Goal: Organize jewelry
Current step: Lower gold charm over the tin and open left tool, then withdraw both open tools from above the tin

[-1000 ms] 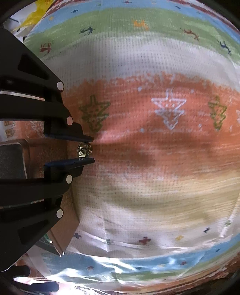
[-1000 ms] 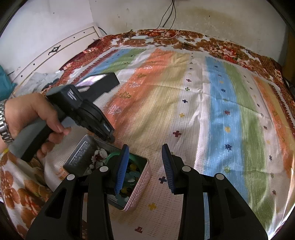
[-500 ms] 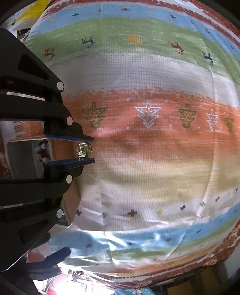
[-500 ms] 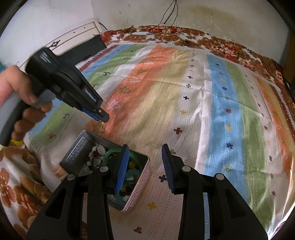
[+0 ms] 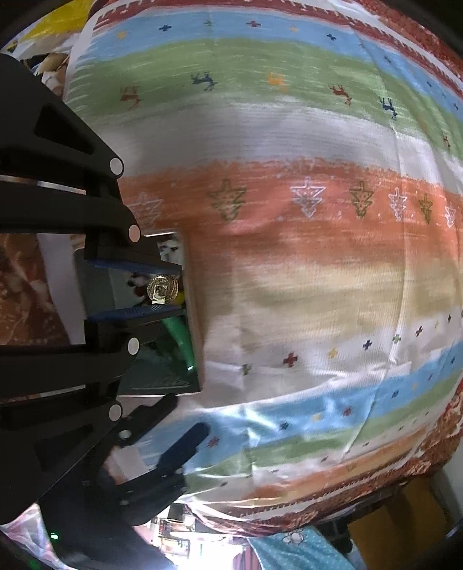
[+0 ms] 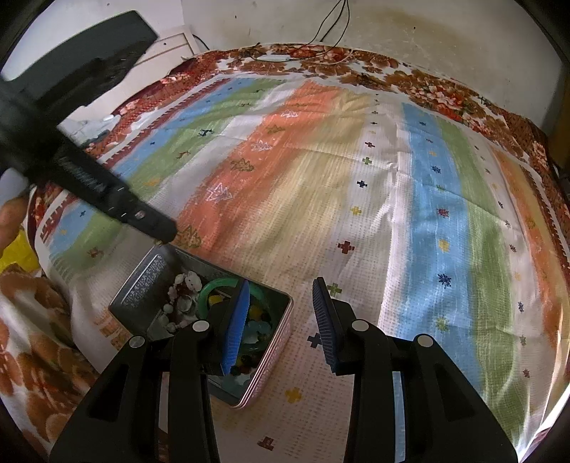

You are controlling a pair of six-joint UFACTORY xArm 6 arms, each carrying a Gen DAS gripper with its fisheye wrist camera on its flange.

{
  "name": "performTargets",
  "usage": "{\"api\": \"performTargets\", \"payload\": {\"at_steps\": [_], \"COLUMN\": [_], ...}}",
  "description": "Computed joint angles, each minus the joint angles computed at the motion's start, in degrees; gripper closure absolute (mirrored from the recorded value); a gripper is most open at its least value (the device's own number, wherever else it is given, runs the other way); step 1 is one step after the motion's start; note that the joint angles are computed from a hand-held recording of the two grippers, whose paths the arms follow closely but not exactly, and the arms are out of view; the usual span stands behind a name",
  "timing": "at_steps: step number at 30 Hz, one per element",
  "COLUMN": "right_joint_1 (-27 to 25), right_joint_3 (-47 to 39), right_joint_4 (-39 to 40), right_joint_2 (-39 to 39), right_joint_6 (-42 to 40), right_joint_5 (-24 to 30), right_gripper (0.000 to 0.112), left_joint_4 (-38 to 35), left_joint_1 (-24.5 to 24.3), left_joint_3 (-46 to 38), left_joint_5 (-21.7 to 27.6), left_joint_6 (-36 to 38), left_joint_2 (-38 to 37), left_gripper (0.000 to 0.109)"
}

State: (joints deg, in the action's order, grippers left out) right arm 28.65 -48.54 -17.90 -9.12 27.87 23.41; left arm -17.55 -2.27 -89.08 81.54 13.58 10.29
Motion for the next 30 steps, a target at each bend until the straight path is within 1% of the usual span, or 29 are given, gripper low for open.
{"api": "performTargets", "payload": {"at_steps": [2, 3, 5, 6, 8, 9, 10, 11, 12, 14, 15, 16, 17, 21, 22, 23, 25, 27, 29, 30], "right_joint_1": [0.01, 0.03, 0.02, 0.05, 0.06, 0.03, 0.01, 0.03, 0.03, 0.08, 0.13, 0.17, 0.24, 0.46, 0.47, 0.54, 0.67, 0.89, 1.01, 1.04], "right_joint_3": [0.13, 0.21, 0.22, 0.28, 0.51, 0.67, 0.81, 0.92, 1.05, 1.33, 1.49, 1.62, 1.76, 2.15, 2.25, 2.4, 2.7, 2.8, 2.83, 2.93], "right_joint_4": [-0.29, -0.4, -0.89, -1.2, -1.09, -0.98, -1.02, -1.24, -1.38, -1.39, -1.53, -1.7, -1.85, -2.47, -2.59, -2.64, -2.95, -2.9, -3.24, -3.49], "right_joint_2": [-0.21, -0.29, -0.32, -0.39, -0.51, -0.58, -0.69, -0.73, -0.78, -1.01, -1.16, -1.27, -1.4, -1.83, -1.92, -2.05, -2.27, -2.29, -2.29, -2.41], "right_joint_6": [0.35, 0.53, 0.91, 1.12, 0.97, 0.88, 0.94, 1.25, 1.5, 1.77, 2.01, 2.27, 2.47, 3.27, 3.39, 3.47, 3.65, 3.41, 3.68, 3.91], "right_joint_5": [-0.02, -0.03, 0.03, 0.04, -0.15, -0.19, -0.15, -0.12, -0.12, -0.17, -0.24, -0.31, -0.35, -0.69, -0.86, -1.15, -1.67, -2.0, -2.25, -2.44], "right_gripper": [0.075, 0.074, 0.067, 0.067, 0.065, 0.065, 0.065, 0.065, 0.064, 0.064, 0.063, 0.063, 0.063, 0.059, 0.058, 0.057, 0.054, 0.052, 0.05, 0.048], "left_joint_4": [-0.36, -0.45, -2.05, -2.83, -4.14, -4.86, -4.98, -5.0, -5.3, -4.99, -4.42, -4.44, -5.42, -7.39, -7.91, -9.22, -10.55, -11.17, -12.63, -13.5], "left_joint_1": [0.36, 0.53, 1.34, 1.7, 2.33, 2.68, 2.86, 2.94, 2.97, 2.72, 2.25, 1.9, 1.84, 1.69, 1.72, 1.7, 1.6, 1.38, 1.28, 1.05], "left_joint_3": [1.68, 2.36, 3.53, 4.04, 5.93, 7.42, 9.38, 11.41, 13.35, 17.51, 20.71, 23.83, 26.55, 33.51, 34.69, 36.67, 39.34, 40.52, 41.61, 42.46], "left_joint_5": [0.03, -0.11, 0.71, 0.89, 0.31, -0.76, -2.51, -4.63, -6.72, -11.37, -15.33, -19.11, -22.16, -30.98, -32.35, -34.84, -38.54, -40.07, -41.06, -42.19], "left_joint_6": [0.28, 0.52, 1.14, 1.33, 2.2, 2.89, 3.67, 4.77, 5.93, 8.26, 9.87, 11.77, 13.75, 17.78, 18.8, 20.63, 22.8, 23.49, 24.64, 25.35], "left_joint_2": [-1.43, -1.97, -2.86, -3.2, -4.48, -5.53, -6.93, -8.42, -9.83, -12.85, -15.2, -17.49, -19.41, -24.0, -24.84, -26.14, -27.86, -28.95, -30.28, -31.05], "left_gripper": [0.092, 0.092, 0.091, 0.091, 0.091, 0.088, 0.082, 0.079, 0.072, 0.066, 0.059, 0.05, 0.044, 0.035, 0.031, 0.026, 0.022, 0.021, 0.014, 0.013]}}
